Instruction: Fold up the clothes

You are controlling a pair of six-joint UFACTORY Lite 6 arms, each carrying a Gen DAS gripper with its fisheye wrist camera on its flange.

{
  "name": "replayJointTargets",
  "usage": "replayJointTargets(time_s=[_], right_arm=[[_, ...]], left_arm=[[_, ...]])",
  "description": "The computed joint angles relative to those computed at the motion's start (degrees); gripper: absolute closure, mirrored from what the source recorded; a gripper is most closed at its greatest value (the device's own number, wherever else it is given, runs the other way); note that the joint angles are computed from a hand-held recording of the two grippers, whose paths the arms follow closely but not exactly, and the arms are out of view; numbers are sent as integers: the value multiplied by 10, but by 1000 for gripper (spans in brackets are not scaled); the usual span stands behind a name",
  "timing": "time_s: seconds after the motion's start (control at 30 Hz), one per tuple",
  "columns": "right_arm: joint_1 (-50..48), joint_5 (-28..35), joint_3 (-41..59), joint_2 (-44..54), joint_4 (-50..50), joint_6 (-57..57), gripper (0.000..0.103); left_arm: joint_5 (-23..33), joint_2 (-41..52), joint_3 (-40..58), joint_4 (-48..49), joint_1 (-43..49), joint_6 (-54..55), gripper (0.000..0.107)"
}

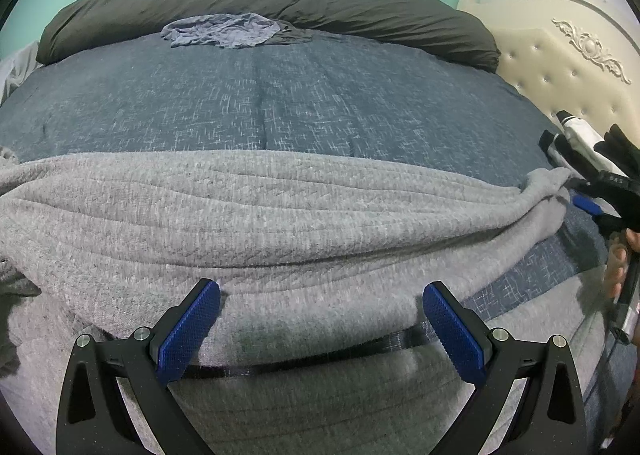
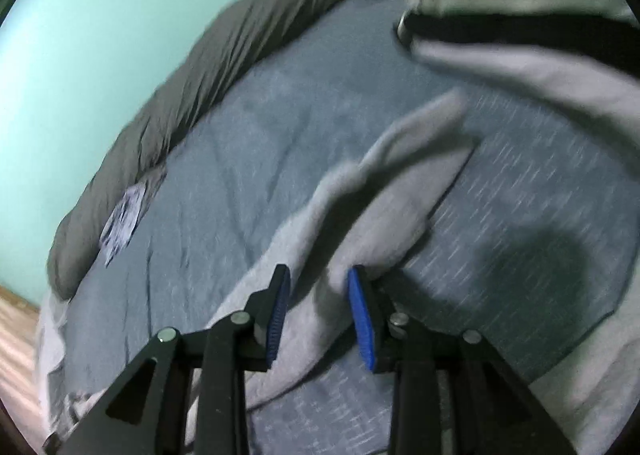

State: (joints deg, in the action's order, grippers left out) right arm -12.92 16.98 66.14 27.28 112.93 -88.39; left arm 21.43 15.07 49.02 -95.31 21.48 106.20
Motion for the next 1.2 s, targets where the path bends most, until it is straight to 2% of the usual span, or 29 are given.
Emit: replayJointTargets(time_s=[0.07,0.1,0.17,0.23,0.33,0.43,0.47,0.5,0.53,0.63,0.77,0.9,1.07,1.17,1.2], right_arm=[[-18,25,-9,12,55,-48,73],[-28,37,-5,29,49,-36,73],[-45,50,11,59,-24,53,73],[-47,46,15,65,-50,86,73],[-41,51,5,64,0,31,73],[-38,79,9,72,4,2,73],[-39,89,9,75,4,-3,75],[-42,100,6,76,7,-9,88],[-46,111,0,74,13,-15,95],[-58,158,-28,43,48,-54,98],[-73,276,-93,-20,132,-147,99],[-61,223,-93,-28,151,-156,99],[-57,122,-55,29,41,-2,98],[-55,81,-56,27,30,19,91],[-55,70,-61,21,42,5,79]], left_arm=[[0,0,0,0,0,0,4],[1,-1,-1,0,0,0,4],[1,-2,-1,-2,0,1,4],[0,-1,-1,-3,-1,2,4],[-1,1,0,-2,-2,1,4],[0,1,0,-1,-1,0,4],[1,1,0,0,0,0,4],[1,0,0,1,0,-1,4],[2,-1,0,1,0,-1,4],[1,-1,-1,-2,-1,0,4],[2,0,1,-1,0,-1,4],[2,2,3,4,0,-8,4],[5,2,5,10,2,-12,4],[5,2,5,10,2,-12,4],[5,2,5,10,2,-12,4]])
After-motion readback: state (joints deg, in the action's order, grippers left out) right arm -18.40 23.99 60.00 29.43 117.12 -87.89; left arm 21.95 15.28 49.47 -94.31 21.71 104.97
